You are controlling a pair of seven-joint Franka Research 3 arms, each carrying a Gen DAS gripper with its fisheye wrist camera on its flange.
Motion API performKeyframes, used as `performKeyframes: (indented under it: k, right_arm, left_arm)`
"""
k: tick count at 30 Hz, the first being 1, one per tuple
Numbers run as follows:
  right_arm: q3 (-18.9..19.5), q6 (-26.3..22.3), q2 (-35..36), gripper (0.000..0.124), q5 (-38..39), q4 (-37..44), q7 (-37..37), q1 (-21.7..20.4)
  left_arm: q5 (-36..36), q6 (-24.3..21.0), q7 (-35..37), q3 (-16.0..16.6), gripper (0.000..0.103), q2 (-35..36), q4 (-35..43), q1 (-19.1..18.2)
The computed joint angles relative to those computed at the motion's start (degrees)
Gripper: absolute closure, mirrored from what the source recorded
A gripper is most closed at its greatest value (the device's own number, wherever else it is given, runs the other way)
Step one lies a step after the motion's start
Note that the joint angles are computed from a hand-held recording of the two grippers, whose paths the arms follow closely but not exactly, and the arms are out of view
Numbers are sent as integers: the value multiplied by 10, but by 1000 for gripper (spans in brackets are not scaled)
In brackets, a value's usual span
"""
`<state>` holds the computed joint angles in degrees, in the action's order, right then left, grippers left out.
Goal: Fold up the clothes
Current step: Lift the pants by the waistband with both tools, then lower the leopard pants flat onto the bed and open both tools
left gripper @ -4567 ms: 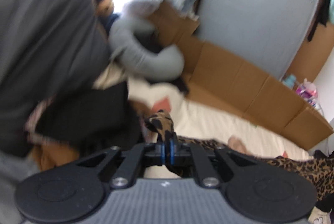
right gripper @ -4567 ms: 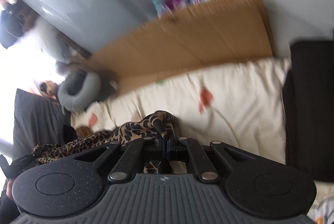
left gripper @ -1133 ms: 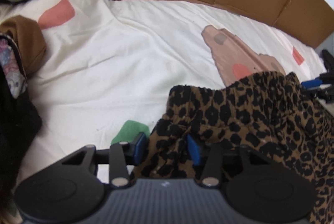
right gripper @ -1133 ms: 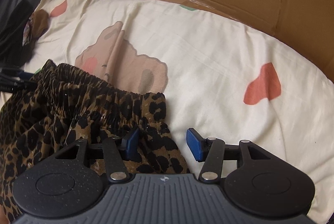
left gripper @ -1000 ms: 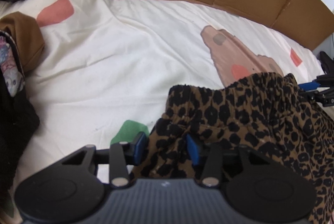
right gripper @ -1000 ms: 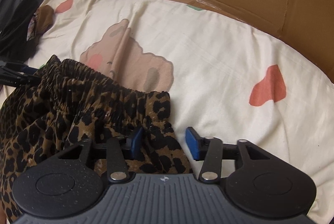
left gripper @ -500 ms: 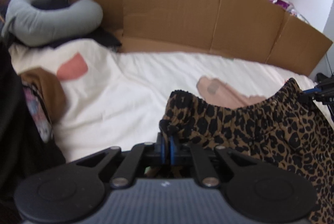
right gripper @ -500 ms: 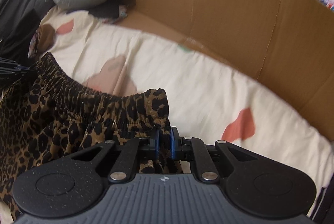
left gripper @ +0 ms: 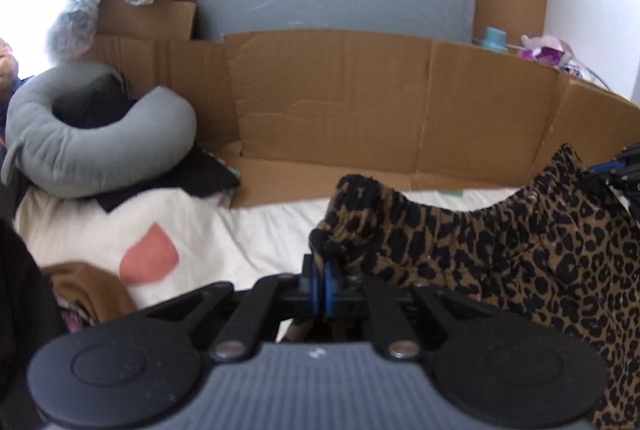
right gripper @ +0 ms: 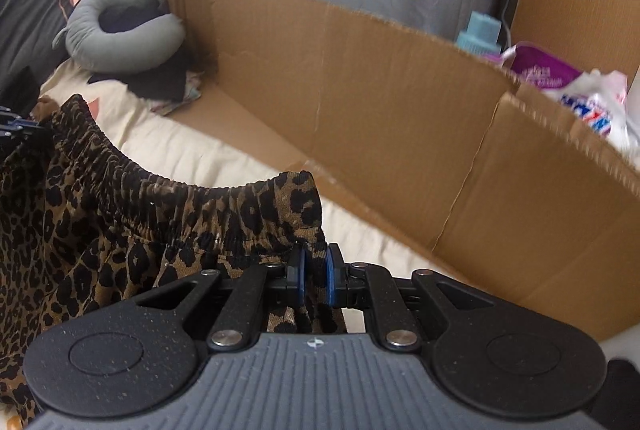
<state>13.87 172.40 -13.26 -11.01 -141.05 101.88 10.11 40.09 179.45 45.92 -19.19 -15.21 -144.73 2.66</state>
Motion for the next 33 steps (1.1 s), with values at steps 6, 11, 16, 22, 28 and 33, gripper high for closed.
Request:
performKeyframes:
  k: [6, 11, 16, 22, 28, 33]
  right_arm:
    - [17, -13, 37, 115, -72, 49, 48, -30]
    - [8, -27, 76, 115, -159, 92, 117, -30]
    - [-27, -65, 125, 107, -139, 128, 110, 6]
    - [-72, -62, 114, 99, -89, 102, 89, 42]
    - [-84, -64, 65, 96, -5, 52, 14, 50]
    - [-85, -82, -2, 95, 80, -1, -45, 52]
  left_arm:
    - [61, -18, -46, -23, 99, 40, 48, 31]
    - [123, -49, -86, -12, 99, 83, 93, 21]
    - [38, -119, -4, 27, 88, 129, 123, -41]
    - [19, -119, 7, 64, 78, 110, 98, -84]
    - [-44, -152, 65, 67, 77, 75, 77, -111]
    - [-140, -150, 143, 75, 77, 26, 41, -148]
